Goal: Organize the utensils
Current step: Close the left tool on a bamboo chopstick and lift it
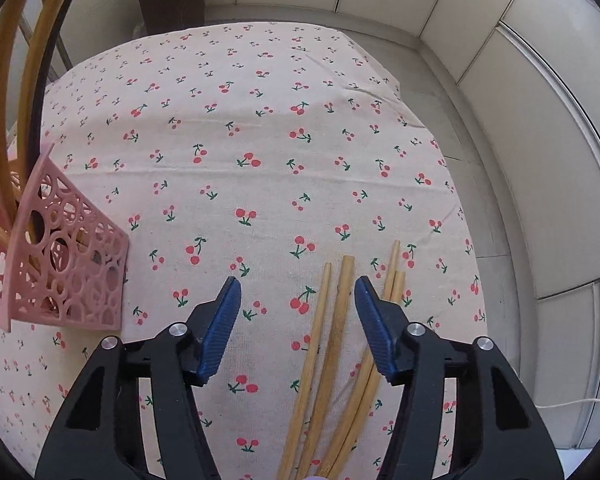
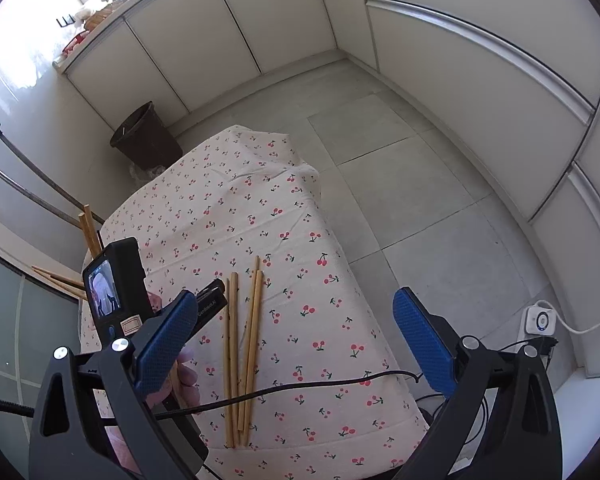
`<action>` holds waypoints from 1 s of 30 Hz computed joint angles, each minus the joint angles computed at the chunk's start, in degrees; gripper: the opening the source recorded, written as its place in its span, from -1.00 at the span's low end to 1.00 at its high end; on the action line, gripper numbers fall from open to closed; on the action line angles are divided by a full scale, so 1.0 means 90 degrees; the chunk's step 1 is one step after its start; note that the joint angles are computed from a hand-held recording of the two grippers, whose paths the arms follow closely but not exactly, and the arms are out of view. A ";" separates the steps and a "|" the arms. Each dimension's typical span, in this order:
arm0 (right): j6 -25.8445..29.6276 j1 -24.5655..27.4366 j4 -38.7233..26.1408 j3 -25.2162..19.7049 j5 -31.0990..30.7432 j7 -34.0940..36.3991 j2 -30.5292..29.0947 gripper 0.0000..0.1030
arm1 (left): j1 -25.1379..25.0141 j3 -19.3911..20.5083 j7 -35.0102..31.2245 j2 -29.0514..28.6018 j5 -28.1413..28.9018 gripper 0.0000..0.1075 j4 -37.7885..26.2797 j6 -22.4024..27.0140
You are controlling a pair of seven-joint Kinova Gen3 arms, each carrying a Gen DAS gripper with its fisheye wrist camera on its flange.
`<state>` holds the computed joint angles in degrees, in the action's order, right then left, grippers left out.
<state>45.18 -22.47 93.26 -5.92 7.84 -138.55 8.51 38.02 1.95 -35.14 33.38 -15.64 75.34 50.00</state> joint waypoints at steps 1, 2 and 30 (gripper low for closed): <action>-0.0002 0.0043 -0.0008 0.0001 -0.0083 0.0052 0.0004 0.85 | -0.0069 0.0031 -0.0026 0.0025 0.0072 -0.09 -0.0014 0.0018; -0.0014 0.0073 -0.0010 0.0002 -0.0143 0.0087 0.0008 0.85 | -0.0168 0.0079 -0.0072 0.0035 0.0181 -0.17 0.0010 -0.0010; 0.0267 0.0599 -0.0359 -0.0002 -0.1661 0.0862 0.0951 0.85 | 0.0032 0.0112 -0.0886 -0.0098 0.0095 -0.92 0.0521 -0.0162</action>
<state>47.58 -17.08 90.03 -5.93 -7.11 -130.79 17.06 38.30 2.96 -43.12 32.50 -14.78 80.03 48.55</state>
